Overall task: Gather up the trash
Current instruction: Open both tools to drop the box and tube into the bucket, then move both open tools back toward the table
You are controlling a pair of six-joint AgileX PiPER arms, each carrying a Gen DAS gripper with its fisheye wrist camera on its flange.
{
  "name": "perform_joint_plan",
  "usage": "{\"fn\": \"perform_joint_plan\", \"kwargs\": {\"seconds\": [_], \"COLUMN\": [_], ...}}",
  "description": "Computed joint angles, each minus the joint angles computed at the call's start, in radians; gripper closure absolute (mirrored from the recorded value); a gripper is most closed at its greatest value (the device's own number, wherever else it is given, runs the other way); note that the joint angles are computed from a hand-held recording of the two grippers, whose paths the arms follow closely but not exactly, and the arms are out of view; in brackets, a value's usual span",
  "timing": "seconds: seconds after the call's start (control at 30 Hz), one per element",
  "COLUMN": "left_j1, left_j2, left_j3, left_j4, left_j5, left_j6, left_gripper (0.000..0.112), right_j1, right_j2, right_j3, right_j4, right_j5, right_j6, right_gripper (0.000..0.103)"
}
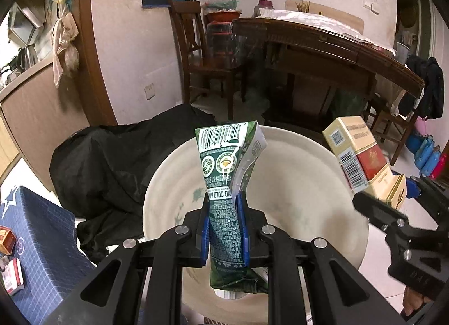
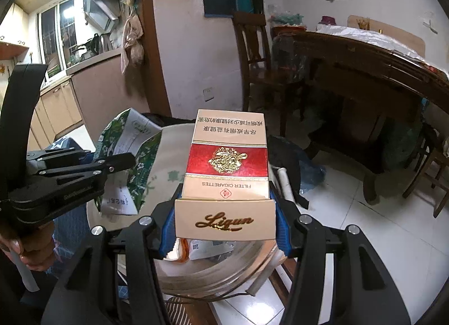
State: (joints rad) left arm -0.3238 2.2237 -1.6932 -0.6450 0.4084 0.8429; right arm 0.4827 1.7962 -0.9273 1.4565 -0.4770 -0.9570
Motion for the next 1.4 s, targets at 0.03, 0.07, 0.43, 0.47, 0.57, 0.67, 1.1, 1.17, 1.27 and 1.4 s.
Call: {"fn": "perform_joint_plan", "kwargs": {"seconds": [0.03,0.07,0.43,0.47,0.57,0.67,1.1,1.17,1.27,1.4], "left_j1": [0.002,0.004,0.004,0.003,0.003,0.004,-0.003,-0.004,-0.009,-0.018], "left_j2": [0.01,0.018,0.009,0.003,-0.017,-0.036,-0.055,-0.06,-0.072,-0.094], "left_j3": [-0.015,-0.027,-0.005,0.004,0.035,0.06,0.084,0.089,0.111,0.149], "left_j4": [0.008,0.024,0.024,0.022,0.019,0.015,0.079,0.073,0.087,0.184], "left_j5": [0.013,0.023,0.0,-0.007,-0.026,-0.042,-0.068,-0.072,-0.099,-0.152], "left_j6": [-0.01,-0.028,-0.023,-0.019,-0.013,-0.007,-0.079,-0.074,-0.079,-0.172], "left_gripper": [0.093,0.093,0.093,0.093,0.093,0.093,0.093,0.093,0.093,0.093], "right_j1": [-0.002,-0.005,-0.032,-0.035,-0.037,-0.039,-0.023,-0.022,-0.026,-0.015], "right_j2": [0.006,0.013,0.032,0.031,0.033,0.032,0.03,0.029,0.026,0.032], "right_j3": [-0.006,-0.016,-0.051,-0.049,-0.051,-0.05,-0.035,-0.036,-0.035,-0.052], "right_j4": [0.004,0.018,0.083,0.076,0.067,0.063,0.043,0.052,0.042,0.05], "right_j5": [0.005,0.012,0.073,0.078,0.078,0.081,0.067,0.065,0.07,0.056], "right_j6": [-0.006,-0.022,-0.072,-0.063,-0.05,-0.045,-0.006,-0.014,-0.002,-0.007], "right_gripper": [0.05,0.05,0.048,0.047,0.045,0.045,0.045,0.045,0.045,0.045]}}
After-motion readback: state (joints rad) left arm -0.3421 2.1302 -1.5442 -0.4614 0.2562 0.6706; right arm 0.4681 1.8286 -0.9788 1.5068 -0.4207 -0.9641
